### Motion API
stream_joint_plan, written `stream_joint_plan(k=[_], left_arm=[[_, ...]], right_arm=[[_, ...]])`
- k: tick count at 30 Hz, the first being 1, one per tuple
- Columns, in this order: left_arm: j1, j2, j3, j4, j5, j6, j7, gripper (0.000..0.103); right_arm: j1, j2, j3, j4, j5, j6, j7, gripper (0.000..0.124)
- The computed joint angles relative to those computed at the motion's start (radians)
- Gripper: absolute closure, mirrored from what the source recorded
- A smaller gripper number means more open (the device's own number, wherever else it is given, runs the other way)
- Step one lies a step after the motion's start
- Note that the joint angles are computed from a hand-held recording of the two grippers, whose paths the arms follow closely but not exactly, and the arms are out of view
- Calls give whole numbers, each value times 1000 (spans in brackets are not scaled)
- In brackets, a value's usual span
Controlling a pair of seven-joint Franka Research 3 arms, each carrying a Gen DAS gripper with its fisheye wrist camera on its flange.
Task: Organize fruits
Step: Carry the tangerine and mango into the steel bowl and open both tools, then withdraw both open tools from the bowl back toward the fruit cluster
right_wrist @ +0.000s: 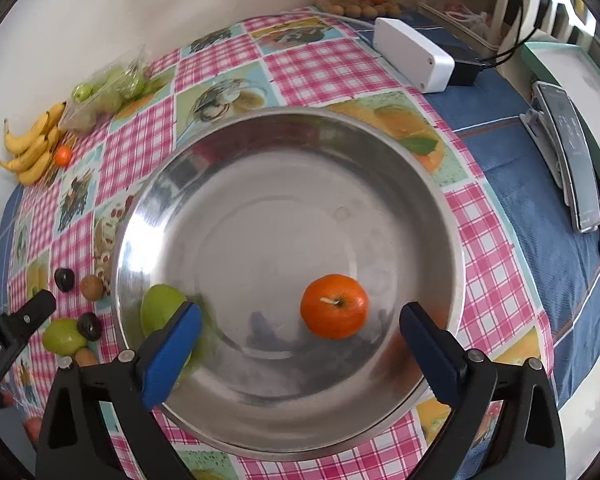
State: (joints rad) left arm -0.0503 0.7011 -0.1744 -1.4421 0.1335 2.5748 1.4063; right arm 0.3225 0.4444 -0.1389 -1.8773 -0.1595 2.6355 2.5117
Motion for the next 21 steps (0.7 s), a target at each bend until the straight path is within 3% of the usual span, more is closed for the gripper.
stream_joint_plan(k=[12,21], left_arm=[[10,-5,51,1,55,-31,-23,0],[43,-45,62,-51,93,17,-21,0]], right_arm=[[9,-1,9,-13,1,25,-68,25],[29,0,-2,-8,-22,-14,-47,25]])
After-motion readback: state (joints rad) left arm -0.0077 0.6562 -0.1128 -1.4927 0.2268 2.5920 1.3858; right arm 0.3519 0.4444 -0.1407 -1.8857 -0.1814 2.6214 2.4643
